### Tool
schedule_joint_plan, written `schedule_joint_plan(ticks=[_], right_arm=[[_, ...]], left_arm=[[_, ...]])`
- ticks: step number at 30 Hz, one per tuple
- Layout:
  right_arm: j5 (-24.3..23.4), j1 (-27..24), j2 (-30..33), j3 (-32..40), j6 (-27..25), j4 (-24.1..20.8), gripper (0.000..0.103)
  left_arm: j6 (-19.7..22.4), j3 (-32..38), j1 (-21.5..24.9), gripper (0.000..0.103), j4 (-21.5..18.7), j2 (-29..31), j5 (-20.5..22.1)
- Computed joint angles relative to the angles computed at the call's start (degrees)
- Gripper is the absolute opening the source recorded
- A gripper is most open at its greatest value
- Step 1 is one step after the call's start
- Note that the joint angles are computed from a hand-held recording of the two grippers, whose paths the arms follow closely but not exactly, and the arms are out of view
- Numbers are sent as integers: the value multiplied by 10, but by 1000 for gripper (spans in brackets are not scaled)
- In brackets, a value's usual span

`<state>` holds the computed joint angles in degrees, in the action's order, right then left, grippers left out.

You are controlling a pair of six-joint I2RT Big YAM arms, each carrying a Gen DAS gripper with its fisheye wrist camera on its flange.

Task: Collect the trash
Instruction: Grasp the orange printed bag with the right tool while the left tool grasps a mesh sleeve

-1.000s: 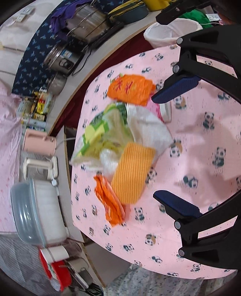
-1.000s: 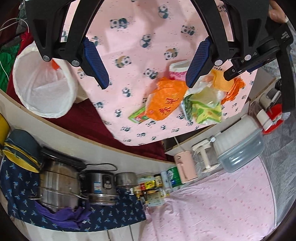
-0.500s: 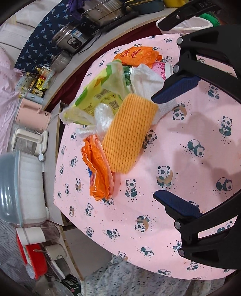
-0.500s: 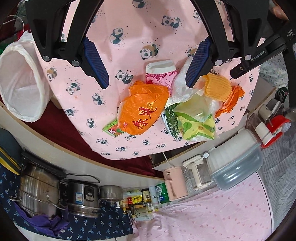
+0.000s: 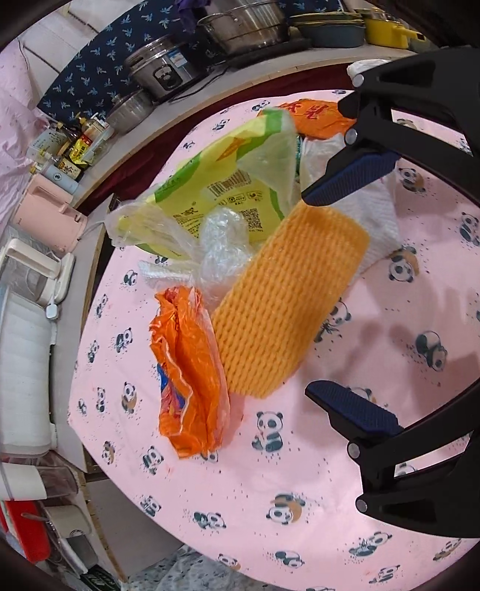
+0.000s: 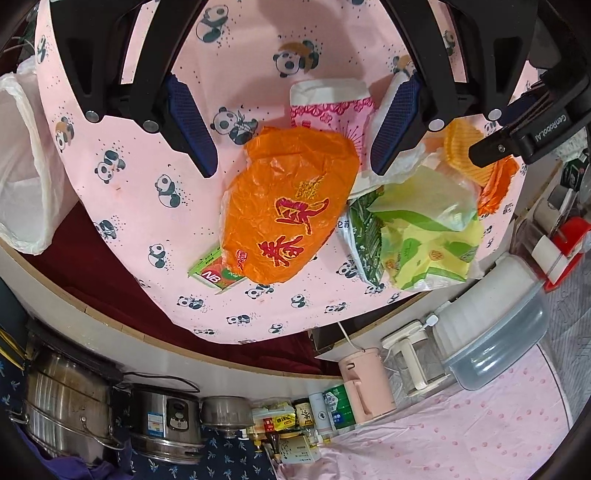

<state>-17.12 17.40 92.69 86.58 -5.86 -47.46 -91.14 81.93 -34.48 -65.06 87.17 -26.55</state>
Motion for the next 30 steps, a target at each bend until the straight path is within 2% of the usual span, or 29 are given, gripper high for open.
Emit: schedule_joint_plan(ticks=[7,9,10,14,16,21,30], right_arm=[[-1,2,29,16,9,-10,80],[-8,0,31,14,9,-12,65],[-13,-1,31,13,8,-12,61],[-23,-3,26,6,8,-13,37],[-24,-5,20,1,8,-12,33],[-36,-15,2,-13,6,-9,26],[-62,-46,-38,-34,5,-3,24]], left_arm=[[9,-22,26,88,58,10,44],[13,-32,26,81,73,6,48],[17,-37,25,72,79,4,50],[25,-50,16,49,96,-6,51],[28,-45,9,38,90,-7,41],[32,-21,-19,28,51,-4,-1],[37,21,-67,24,16,0,-44]])
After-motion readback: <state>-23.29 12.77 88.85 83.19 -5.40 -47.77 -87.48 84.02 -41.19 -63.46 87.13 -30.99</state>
